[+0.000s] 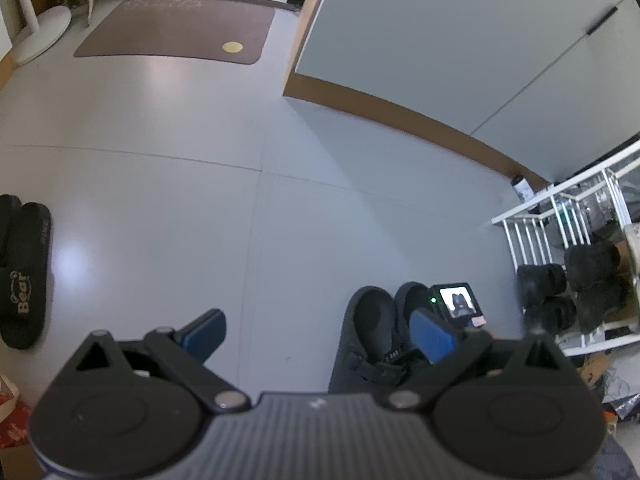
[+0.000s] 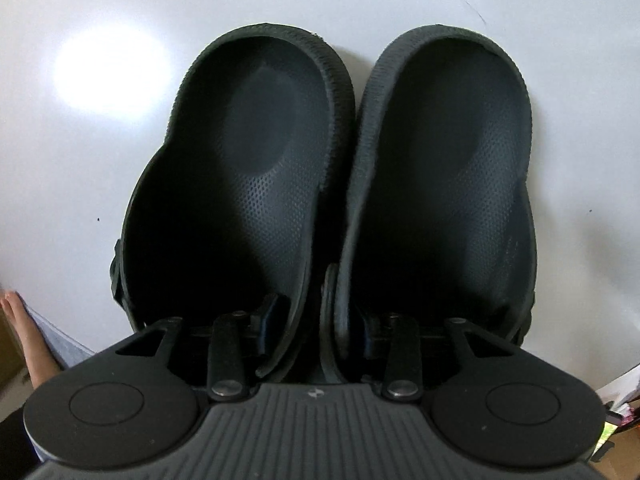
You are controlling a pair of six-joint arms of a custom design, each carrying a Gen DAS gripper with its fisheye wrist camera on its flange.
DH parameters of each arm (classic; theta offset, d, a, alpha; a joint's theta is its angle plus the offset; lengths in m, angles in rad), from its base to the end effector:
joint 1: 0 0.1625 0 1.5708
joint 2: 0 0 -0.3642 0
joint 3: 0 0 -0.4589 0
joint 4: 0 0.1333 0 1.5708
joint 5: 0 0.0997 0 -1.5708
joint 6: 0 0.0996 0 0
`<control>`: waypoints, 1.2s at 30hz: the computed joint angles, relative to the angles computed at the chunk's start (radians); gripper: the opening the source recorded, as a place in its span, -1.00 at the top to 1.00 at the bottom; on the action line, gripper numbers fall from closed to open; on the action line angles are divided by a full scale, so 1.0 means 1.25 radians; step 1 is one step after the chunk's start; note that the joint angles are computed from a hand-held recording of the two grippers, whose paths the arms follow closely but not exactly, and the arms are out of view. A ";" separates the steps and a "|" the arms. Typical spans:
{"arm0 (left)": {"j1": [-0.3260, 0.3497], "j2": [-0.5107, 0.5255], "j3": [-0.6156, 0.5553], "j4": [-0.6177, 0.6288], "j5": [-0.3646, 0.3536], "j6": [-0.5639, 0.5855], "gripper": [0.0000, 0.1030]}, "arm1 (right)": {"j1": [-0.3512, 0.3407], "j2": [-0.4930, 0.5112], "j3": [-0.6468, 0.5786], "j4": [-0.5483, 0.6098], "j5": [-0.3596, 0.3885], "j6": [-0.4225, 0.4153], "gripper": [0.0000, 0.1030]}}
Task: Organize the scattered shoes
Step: 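Lift the black clogs with the right tool toward the rack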
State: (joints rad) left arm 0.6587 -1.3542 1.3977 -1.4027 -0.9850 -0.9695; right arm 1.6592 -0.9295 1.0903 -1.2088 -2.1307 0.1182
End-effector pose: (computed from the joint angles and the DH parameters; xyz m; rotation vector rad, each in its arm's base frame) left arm -0.3724 -0.5265 0.3962 0.0086 2.5923 -0.4693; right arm 0.1432 -0.7052 0.2580 0.1535 -2.4780 -0.5853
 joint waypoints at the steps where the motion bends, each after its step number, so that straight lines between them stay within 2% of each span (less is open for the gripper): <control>1: 0.001 0.001 0.000 0.003 0.000 -0.001 -0.94 | -0.001 -0.002 0.002 -0.008 0.001 -0.007 0.16; 6: 0.001 0.003 -0.001 0.017 0.002 -0.009 -0.94 | -0.004 -0.017 0.017 -0.048 0.004 -0.037 0.17; 13: 0.000 0.007 -0.003 0.027 0.005 -0.015 -0.94 | -0.004 0.019 -0.035 -0.027 -0.002 -0.044 0.17; 20: 0.002 0.018 -0.011 0.030 0.009 -0.015 -0.94 | -0.011 0.036 -0.075 -0.030 0.011 -0.063 0.28; 24: 0.000 0.020 -0.009 0.026 0.007 -0.014 -0.94 | -0.015 0.024 -0.079 -0.055 0.022 -0.060 0.38; 27: -0.006 0.017 -0.004 0.030 0.007 -0.006 -0.94 | -0.008 -0.002 -0.055 -0.108 0.006 -0.066 0.48; 29: -0.010 0.014 -0.001 0.036 0.011 -0.009 -0.94 | -0.001 -0.016 -0.043 -0.143 -0.010 -0.067 0.50; 36: -0.019 -0.006 0.013 0.059 0.022 -0.043 -0.94 | 0.006 -0.045 -0.061 -0.215 0.016 -0.083 0.54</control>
State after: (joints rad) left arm 0.6356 -1.3620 1.4140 -1.3294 -0.9572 -1.0232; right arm 1.6666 -0.9854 1.0142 -1.4774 -2.1105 0.0143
